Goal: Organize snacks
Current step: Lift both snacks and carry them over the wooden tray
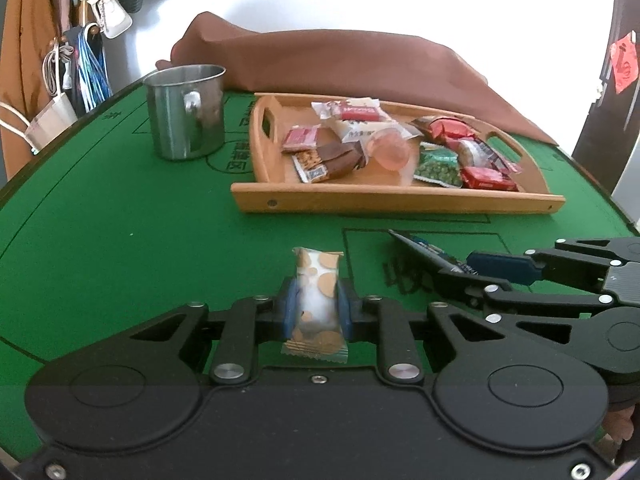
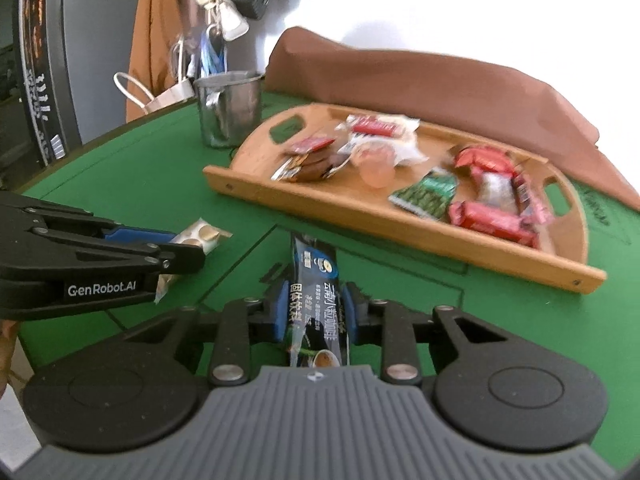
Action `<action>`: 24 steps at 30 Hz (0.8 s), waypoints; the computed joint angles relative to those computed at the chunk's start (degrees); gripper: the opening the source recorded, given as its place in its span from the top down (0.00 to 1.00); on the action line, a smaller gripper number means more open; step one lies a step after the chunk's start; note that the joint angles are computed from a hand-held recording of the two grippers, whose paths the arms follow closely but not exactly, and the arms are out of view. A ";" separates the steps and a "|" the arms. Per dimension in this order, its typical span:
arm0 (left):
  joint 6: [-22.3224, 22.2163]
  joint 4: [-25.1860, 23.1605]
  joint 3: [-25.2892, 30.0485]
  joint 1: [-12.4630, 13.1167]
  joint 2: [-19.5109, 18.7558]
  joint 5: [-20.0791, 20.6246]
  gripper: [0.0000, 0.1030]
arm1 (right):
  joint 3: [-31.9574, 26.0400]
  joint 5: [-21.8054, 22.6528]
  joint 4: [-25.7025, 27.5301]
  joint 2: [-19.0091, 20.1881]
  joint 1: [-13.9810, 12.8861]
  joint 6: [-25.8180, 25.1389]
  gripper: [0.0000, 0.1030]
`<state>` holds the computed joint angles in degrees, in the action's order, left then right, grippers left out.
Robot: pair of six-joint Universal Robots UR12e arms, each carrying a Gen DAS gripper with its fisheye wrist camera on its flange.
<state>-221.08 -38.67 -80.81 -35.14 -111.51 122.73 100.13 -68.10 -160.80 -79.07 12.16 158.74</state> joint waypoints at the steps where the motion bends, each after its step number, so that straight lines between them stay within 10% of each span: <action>1: 0.28 0.09 0.20 -0.02 -0.11 0.06 0.80 | 0.05 -0.10 -0.43 -0.05 -0.10 0.16 0.68; 15: 2.30 0.84 1.56 -0.13 -0.83 -0.29 0.80 | -0.01 -2.30 -1.68 -0.73 -1.63 4.63 0.88; 24: 1.88 -0.21 2.15 0.00 -1.22 -2.38 0.80 | 0.19 1.20 0.43 -0.26 -2.75 3.59 0.54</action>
<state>-219.20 -38.88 -78.67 -35.14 -112.73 120.34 100.32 -66.90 -160.37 -79.33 9.41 162.33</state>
